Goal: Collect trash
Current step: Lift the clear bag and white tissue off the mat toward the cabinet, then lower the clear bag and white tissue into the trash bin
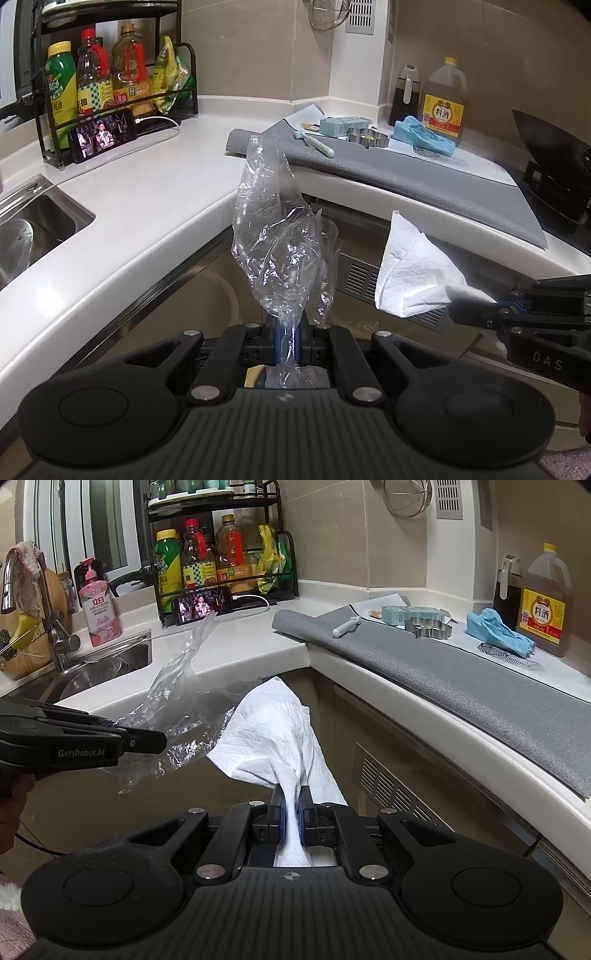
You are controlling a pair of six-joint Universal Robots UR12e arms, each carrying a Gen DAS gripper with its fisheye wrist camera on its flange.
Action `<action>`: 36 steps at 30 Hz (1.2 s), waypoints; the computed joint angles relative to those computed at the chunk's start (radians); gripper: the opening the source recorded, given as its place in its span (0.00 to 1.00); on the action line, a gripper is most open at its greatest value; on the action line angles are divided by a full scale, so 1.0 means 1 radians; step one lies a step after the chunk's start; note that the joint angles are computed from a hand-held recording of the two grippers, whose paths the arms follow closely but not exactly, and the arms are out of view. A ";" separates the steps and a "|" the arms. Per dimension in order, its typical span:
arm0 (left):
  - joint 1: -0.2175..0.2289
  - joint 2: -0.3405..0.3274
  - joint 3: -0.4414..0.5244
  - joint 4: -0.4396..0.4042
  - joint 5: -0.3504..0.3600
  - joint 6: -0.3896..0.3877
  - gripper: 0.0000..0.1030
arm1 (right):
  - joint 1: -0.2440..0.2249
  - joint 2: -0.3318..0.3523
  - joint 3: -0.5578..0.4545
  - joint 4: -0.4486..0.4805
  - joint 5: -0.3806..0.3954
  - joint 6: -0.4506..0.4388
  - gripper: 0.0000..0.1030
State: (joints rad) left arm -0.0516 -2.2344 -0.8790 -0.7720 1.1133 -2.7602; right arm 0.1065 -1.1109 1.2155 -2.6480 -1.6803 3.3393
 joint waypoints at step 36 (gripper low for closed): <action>-0.031 -0.114 0.180 -0.280 0.106 0.124 0.07 | -0.027 0.066 -0.074 0.146 0.044 0.062 0.07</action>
State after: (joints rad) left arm -0.0822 -2.3482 -0.6987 -1.0517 1.2196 -2.6366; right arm 0.0799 -1.0448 1.1413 -2.5015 -1.6361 3.4016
